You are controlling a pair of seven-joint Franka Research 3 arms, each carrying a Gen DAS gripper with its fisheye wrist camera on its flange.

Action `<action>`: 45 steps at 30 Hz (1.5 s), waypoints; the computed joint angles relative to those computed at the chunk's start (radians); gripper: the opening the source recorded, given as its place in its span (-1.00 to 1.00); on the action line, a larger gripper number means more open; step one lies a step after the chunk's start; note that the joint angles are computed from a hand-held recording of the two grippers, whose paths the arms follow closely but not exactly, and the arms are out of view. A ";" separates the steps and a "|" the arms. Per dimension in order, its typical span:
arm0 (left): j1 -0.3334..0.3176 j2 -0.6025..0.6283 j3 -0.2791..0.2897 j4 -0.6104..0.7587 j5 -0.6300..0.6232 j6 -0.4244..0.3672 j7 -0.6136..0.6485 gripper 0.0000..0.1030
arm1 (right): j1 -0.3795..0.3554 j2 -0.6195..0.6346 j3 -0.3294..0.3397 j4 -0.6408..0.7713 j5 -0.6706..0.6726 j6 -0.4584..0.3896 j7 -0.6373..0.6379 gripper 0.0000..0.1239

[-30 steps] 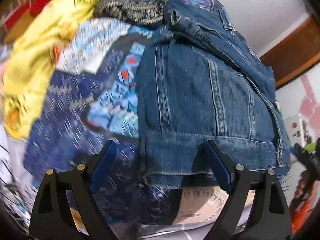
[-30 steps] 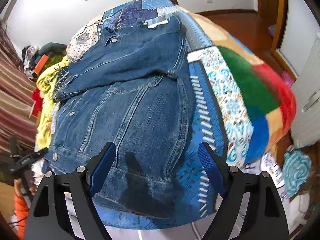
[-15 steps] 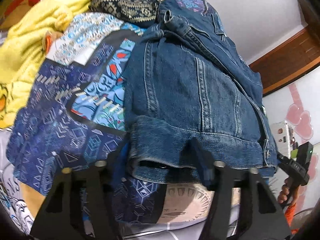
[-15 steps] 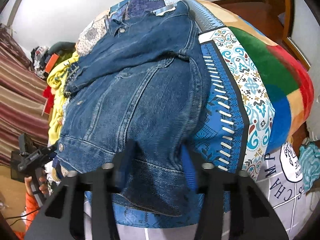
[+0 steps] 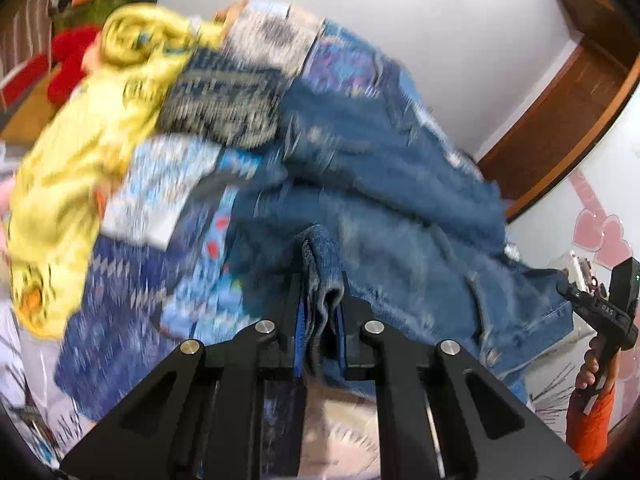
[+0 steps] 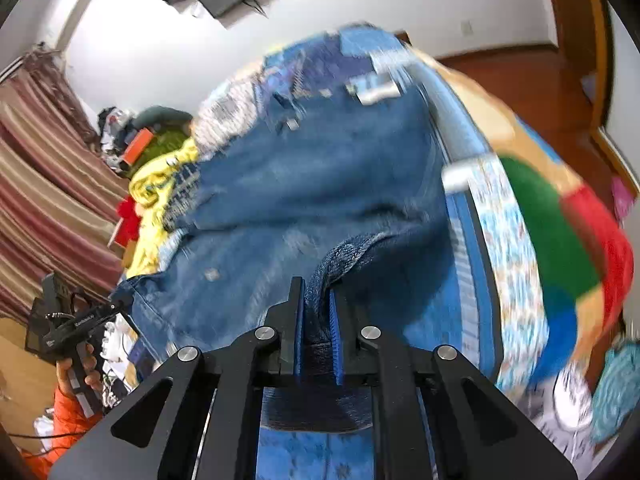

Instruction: Fold large clothes

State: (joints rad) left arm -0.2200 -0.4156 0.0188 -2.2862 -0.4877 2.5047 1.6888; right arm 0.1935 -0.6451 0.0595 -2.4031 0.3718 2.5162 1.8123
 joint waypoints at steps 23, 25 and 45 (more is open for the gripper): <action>0.104 0.763 -0.128 0.912 0.223 0.037 -0.268 -0.82 | -0.094 0.567 -0.039 0.521 -0.170 0.154 0.066 -0.86; 0.098 0.837 -0.130 0.988 0.291 -0.009 -0.318 -0.82 | -0.090 0.620 -0.049 0.549 -0.179 0.132 0.081 -0.86; 0.075 1.013 -0.182 1.217 0.623 -0.270 -0.314 -0.45 | -0.101 0.647 -0.094 0.589 -0.351 -0.058 0.165 -0.19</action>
State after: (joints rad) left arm -0.1448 0.5977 -0.1630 -1.0691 0.1351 2.2349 1.3745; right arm 0.0929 0.0015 -0.0341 -1.8138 0.0212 2.4583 1.9777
